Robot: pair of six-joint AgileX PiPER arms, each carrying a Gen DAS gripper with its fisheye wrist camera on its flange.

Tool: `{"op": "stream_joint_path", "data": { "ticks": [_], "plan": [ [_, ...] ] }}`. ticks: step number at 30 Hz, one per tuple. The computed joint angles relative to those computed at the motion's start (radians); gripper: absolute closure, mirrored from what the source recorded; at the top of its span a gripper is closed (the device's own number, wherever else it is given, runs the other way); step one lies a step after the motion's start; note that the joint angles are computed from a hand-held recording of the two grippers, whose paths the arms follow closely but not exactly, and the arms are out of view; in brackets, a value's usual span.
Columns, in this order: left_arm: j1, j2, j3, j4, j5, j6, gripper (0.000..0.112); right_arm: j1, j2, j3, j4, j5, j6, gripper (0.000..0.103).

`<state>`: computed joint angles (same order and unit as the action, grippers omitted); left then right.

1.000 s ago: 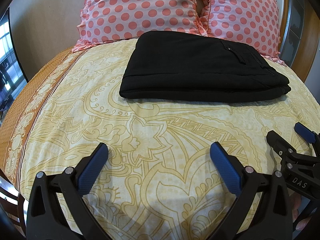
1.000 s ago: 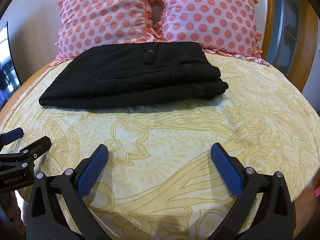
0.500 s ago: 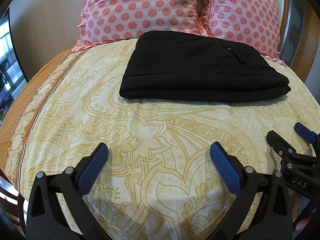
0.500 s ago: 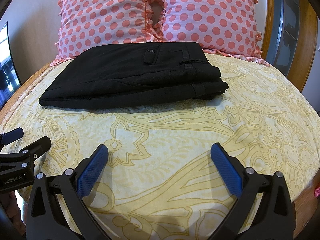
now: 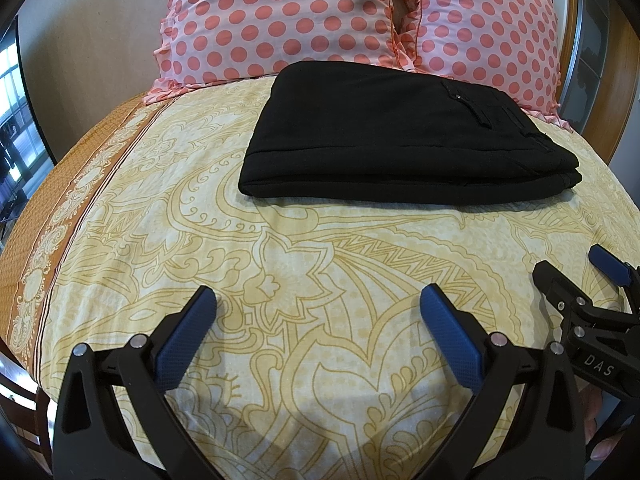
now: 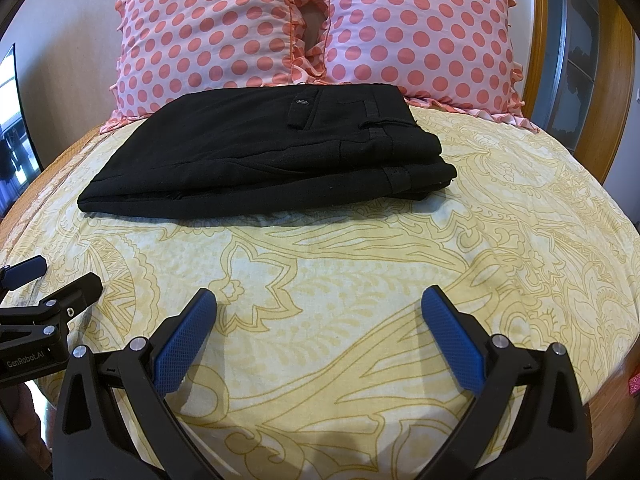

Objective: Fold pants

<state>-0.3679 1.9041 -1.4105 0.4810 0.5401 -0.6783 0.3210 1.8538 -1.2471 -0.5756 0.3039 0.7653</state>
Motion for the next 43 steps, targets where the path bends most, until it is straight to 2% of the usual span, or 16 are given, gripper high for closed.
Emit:
{"op": "stream_joint_path", "data": {
  "ticks": [43],
  "plan": [
    [0.003, -0.001, -0.001, -0.012, -0.004, 0.019, 0.011, 0.001, 0.0, 0.001, -0.006, 0.0, 0.008, 0.002]
  ]
}}
